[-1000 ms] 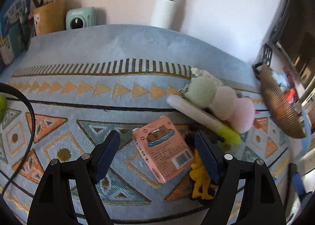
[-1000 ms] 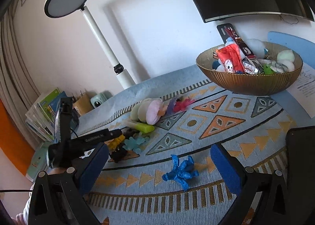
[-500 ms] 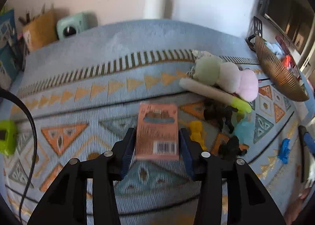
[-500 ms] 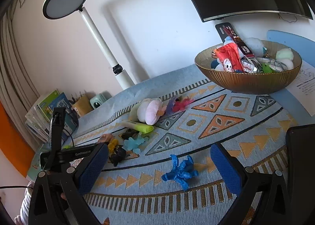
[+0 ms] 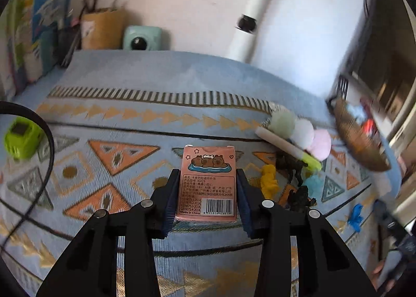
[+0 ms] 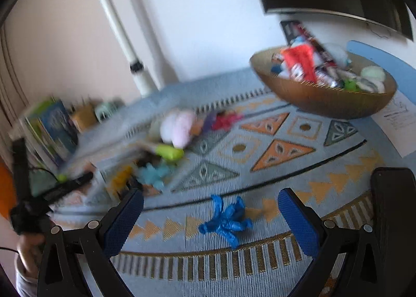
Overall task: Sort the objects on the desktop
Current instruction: 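Grasp the pink capybara-printed box with the left tool, then hold the pink box with the left tool while the right tool grasps the blue octopus toy, then carry the pink box and blue octopus into the bronze bowl, opening both tools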
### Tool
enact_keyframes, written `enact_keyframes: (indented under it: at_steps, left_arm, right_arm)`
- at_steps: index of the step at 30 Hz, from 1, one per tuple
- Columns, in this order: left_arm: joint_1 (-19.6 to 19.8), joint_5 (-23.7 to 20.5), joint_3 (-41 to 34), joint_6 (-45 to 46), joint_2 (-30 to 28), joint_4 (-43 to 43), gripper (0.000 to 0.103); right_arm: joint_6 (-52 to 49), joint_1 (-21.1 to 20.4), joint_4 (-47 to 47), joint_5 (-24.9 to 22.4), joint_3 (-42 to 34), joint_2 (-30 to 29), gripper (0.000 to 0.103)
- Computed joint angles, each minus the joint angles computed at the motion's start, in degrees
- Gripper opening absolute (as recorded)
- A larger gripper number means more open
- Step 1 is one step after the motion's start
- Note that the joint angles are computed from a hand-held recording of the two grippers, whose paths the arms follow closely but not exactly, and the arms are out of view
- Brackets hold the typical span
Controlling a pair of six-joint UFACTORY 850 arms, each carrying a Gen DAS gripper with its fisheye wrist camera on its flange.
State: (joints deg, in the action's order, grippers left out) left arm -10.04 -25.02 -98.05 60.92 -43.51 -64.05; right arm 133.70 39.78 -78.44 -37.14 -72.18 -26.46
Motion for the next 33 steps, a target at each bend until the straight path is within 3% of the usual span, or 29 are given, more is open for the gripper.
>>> enact_keyframes:
  at_steps: [4, 8, 9, 12, 20, 24, 27, 30, 33]
  left_arm:
    - [0.2, -0.8, -1.2, -1.5, -0.9, -0.2, 0.037]
    - [-0.2, 0.1, 0.3, 2.8, 0.0, -2.6, 0.038]
    - [-0.2, 0.1, 0.7, 4.1, 0.3, -3.7, 0.038]
    - [0.0, -0.2, 0.9, 5.1, 0.3, -5.5, 0.038]
    - [-0.7, 0.3, 1.9, 5.5, 2.6, -4.7, 0.037]
    - [-1.8, -3.1, 0.6, 9.0, 5.2, -7.5, 0.038]
    - [-3.7, -6.7, -4.0, 7.7, 4.8, -6.6, 0.038]
    - [-6.4, -12.1, -12.7, 1.6, 0.9, -3.3, 0.038]
    - [-9.9, -16.2, -23.7, -6.9, -5.4, 1.8, 0.038]
  right_arm:
    - [-18.0, -1.2, 16.8, 0.7, -5.4, -3.5, 0.081]
    - [-22.6, -1.6, 22.3, -1.7, -7.3, -4.9, 0.062]
    - [-24.2, -1.4, 23.3, -3.5, -8.2, -5.5, 0.045]
    - [-26.5, -0.7, 23.8, -5.0, -9.1, -6.0, 0.045]
    - [-6.9, -1.2, 10.5, 4.9, 2.7, 4.2, 0.044]
    - [5.6, -1.1, 1.1, 0.5, 9.8, 13.0, 0.044]
    - [17.3, -1.8, -7.0, -3.5, 15.9, 20.7, 0.045]
    - [27.1, -3.6, -12.1, -7.0, 20.8, 26.8, 0.045]
    - [33.8, -7.3, -14.5, -6.1, 23.2, 29.7, 0.045]
